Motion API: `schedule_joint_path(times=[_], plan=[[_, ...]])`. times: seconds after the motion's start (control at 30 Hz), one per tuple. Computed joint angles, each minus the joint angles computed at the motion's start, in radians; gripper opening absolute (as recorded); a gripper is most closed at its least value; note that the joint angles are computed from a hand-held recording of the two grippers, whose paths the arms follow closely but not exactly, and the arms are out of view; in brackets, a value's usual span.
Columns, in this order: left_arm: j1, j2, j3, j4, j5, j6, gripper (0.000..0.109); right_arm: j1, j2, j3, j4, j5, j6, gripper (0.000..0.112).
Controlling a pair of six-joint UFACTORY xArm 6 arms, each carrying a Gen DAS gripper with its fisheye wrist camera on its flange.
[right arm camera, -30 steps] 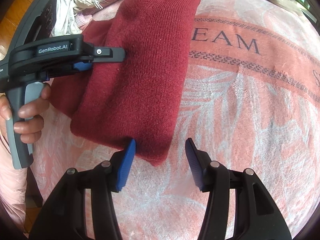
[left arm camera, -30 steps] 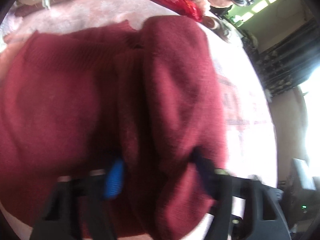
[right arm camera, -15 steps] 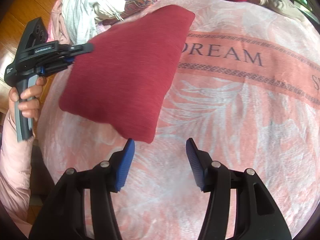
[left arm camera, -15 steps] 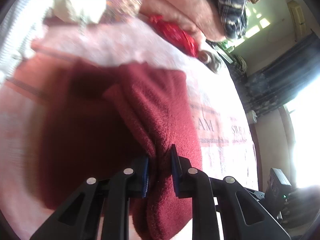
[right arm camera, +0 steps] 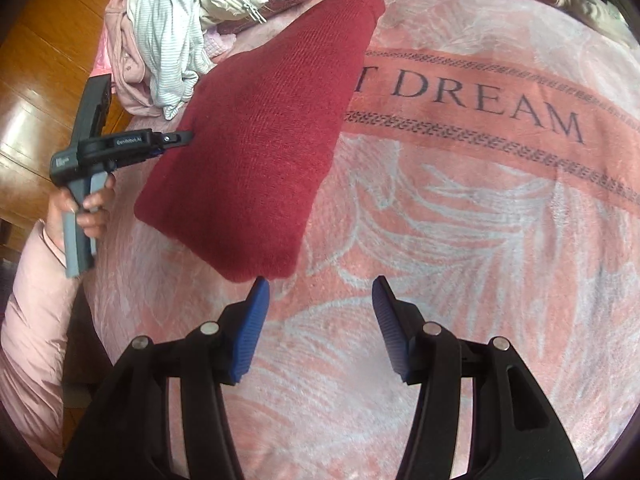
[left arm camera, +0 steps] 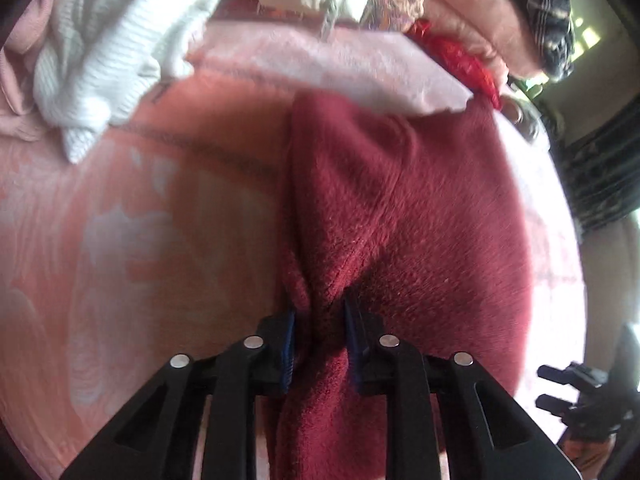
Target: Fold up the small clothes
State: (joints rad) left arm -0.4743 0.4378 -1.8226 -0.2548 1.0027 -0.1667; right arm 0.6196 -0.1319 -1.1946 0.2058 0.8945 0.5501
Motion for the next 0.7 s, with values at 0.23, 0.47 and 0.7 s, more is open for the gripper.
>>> schedule_joint_path(times=[0.23,0.47,0.7], plan=[[-0.012,-0.125,0.118,0.056,-0.013,-0.008,0.05,0.005,0.058,-0.039,0.04,-0.009,-0.009,0.059],[-0.036,-0.216,0.258,0.071,-0.025,-0.023,0.059,-0.019,0.176,-0.14,0.174,0.006,-0.059,0.059],[-0.01,-0.194,0.287,-0.062,-0.022,-0.014,0.043,-0.029,0.203,-0.146,0.294,-0.003,-0.099,0.021]])
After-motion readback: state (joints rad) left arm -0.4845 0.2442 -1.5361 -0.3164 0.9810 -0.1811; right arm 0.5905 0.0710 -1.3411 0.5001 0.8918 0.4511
